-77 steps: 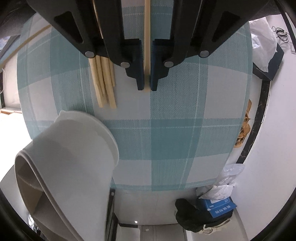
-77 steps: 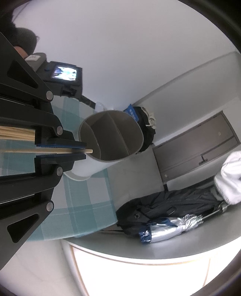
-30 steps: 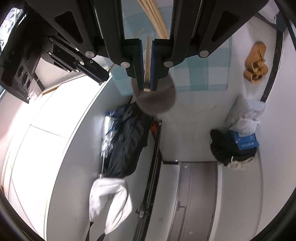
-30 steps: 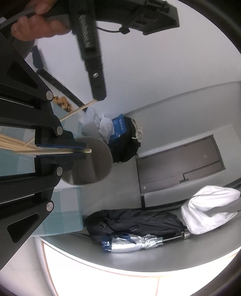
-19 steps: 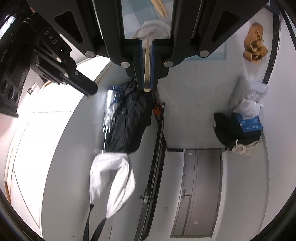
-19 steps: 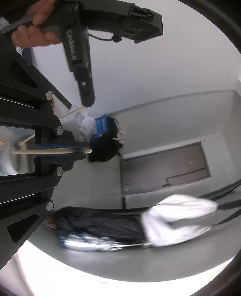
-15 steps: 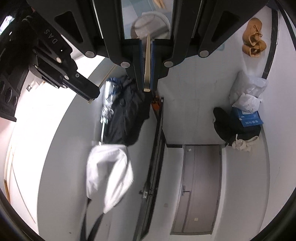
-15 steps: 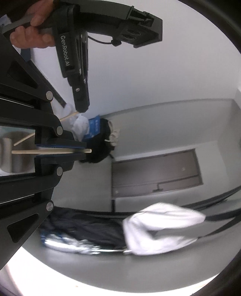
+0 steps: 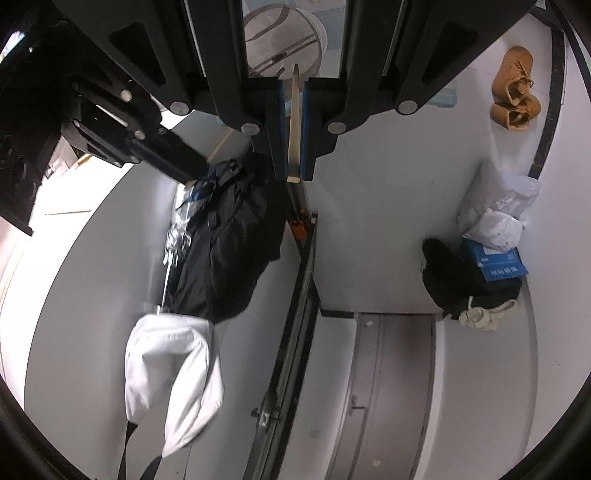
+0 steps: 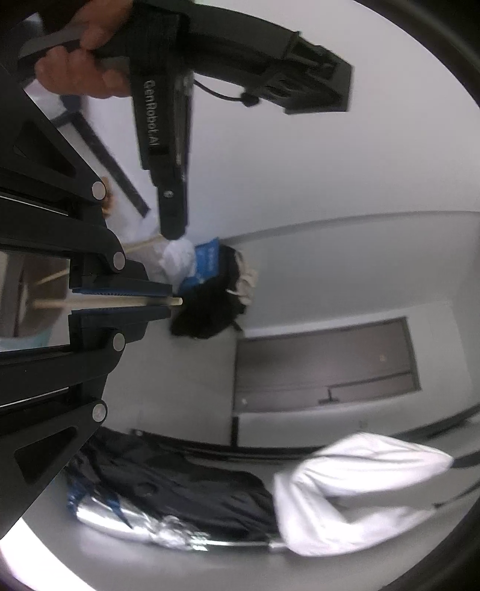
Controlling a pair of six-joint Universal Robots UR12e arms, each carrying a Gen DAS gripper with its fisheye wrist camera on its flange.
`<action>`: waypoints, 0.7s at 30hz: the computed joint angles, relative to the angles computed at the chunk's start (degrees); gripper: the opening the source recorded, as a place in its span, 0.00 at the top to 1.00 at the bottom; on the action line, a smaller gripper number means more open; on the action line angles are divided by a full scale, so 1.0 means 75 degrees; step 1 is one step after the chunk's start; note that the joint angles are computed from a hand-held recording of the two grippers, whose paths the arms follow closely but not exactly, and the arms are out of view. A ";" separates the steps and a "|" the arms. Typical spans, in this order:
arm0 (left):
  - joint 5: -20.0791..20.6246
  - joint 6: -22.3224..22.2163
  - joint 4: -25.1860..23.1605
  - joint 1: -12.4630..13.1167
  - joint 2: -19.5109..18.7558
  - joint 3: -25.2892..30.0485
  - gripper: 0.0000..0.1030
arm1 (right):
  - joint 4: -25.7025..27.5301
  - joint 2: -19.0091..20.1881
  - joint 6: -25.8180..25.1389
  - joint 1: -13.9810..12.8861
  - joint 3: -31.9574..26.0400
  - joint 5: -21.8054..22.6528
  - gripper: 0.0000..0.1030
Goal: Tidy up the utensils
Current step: 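Open both tools to drop the chopsticks into the holder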
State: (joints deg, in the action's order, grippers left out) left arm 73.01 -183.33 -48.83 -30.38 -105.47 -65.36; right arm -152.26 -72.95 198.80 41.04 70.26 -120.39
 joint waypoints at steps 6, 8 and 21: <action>0.0016 0.0048 -0.0142 -0.0038 -0.0066 0.0022 0.98 | 0.0440 -0.0080 0.0203 -0.0103 0.0253 0.0632 0.94; 0.0082 -0.0026 -0.0128 -0.0041 -0.0087 0.0025 0.98 | 0.0724 -0.0114 0.0410 -0.0154 0.0284 0.0933 0.93; 0.1705 -0.0615 0.0355 -0.0192 0.0293 -0.0517 0.33 | 0.0725 -0.0439 0.1491 0.0180 0.0686 0.0274 0.63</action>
State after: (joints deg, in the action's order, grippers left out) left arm 85.79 -187.94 -46.17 -31.82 -103.28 -69.23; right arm -146.82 -76.24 209.99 42.39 75.40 -118.34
